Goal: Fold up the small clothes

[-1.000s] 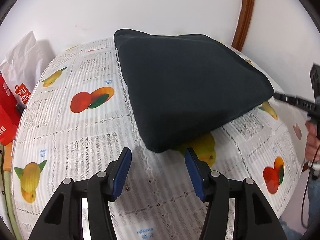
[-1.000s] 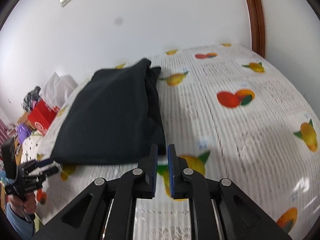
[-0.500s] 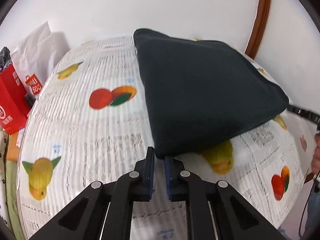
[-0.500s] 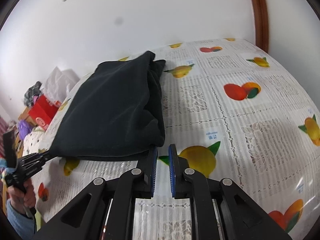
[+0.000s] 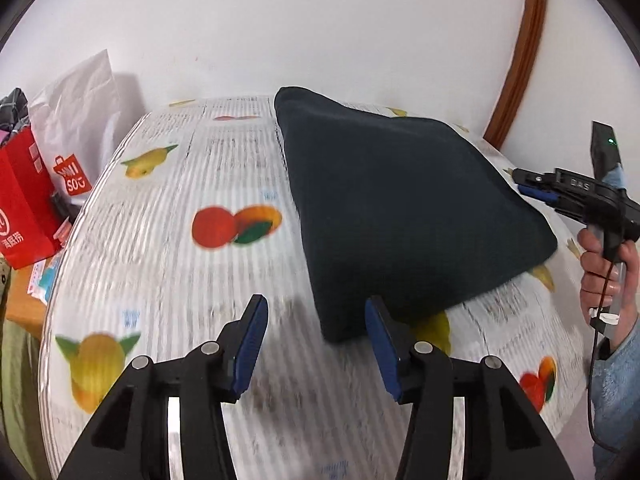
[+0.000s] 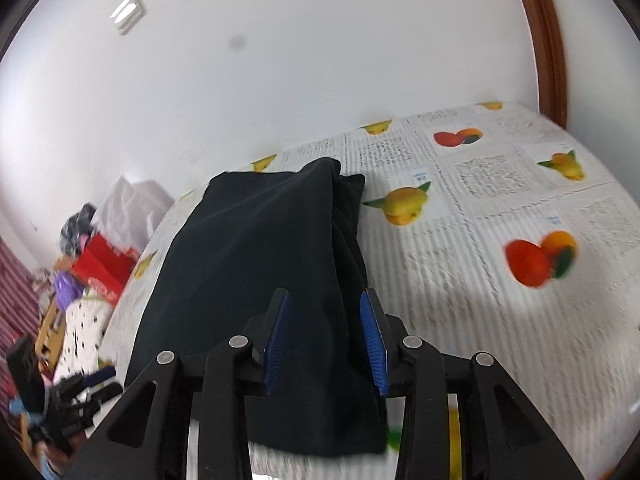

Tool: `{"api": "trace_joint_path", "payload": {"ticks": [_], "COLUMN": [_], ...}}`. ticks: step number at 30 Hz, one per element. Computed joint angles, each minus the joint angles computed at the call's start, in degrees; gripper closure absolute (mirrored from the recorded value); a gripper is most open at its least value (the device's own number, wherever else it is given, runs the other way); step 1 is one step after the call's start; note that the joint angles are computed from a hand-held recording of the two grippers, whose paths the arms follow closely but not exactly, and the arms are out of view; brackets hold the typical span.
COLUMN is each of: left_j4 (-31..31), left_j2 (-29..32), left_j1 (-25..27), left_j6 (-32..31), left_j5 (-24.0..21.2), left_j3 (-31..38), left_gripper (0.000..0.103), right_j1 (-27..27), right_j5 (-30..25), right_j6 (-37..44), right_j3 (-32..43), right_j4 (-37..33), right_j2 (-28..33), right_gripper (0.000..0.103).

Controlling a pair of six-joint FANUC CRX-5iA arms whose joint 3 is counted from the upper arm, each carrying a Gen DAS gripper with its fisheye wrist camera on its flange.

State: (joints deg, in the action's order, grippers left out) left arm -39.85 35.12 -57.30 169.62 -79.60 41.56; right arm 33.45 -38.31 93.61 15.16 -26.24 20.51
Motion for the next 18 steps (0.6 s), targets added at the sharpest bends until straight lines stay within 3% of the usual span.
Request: {"api": "trace_joint_path", "payload": {"ticks": [3, 4, 5, 6, 8, 10, 11, 14, 18], "left_j4": [1.49, 1.81, 2.41, 2.91, 3.86, 4.06, 4.22, 4.3, 4.33], "left_j2": [-0.06, -0.05, 0.15, 0.58, 1.3, 0.91, 0.84, 1.69, 1.83], "left_j1": [2.07, 2.47, 3.03, 3.37, 4.01, 4.16, 4.3, 4.41, 4.51], "left_j6": [-0.06, -0.11, -0.51, -1.13, -2.51, -1.96, -1.98, -3.15, -3.41], "left_j5": [2.54, 3.16, 3.5, 3.1, 2.77, 4.24, 4.95, 4.07, 3.75], "left_j3": [-0.71, -0.86, -0.79, -0.23, 0.41, -0.57, -0.88, 0.31, 0.58], "left_gripper": [0.055, 0.055, 0.055, 0.054, 0.052, 0.052, 0.052, 0.052, 0.052], "right_j1": [1.13, 1.59, 1.76, 1.82, -0.55, -4.12, -4.57, -0.9, 1.71], "right_j5": [-4.39, -5.09, -5.93, -5.66, 0.29, -2.34, -4.07, -2.69, 0.8], "right_j6": [-5.62, -6.72, -5.72, -3.27, 7.08, 10.68, 8.9, 2.24, -3.25], "right_j3": [6.08, 7.06, 8.05, 8.05, 4.57, 6.11, 7.22, 6.21, 2.2], "right_j4": [4.52, 6.05, 6.19, 5.76, -2.71, -11.7, -11.7, 0.07, 8.8], "right_j2": [4.99, 5.99, 6.82, 6.83, 3.37, 3.31, 4.34, 5.14, 3.65], "right_gripper": [0.067, 0.072, 0.095, 0.099, 0.1, 0.1, 0.1, 0.1, 0.1]}}
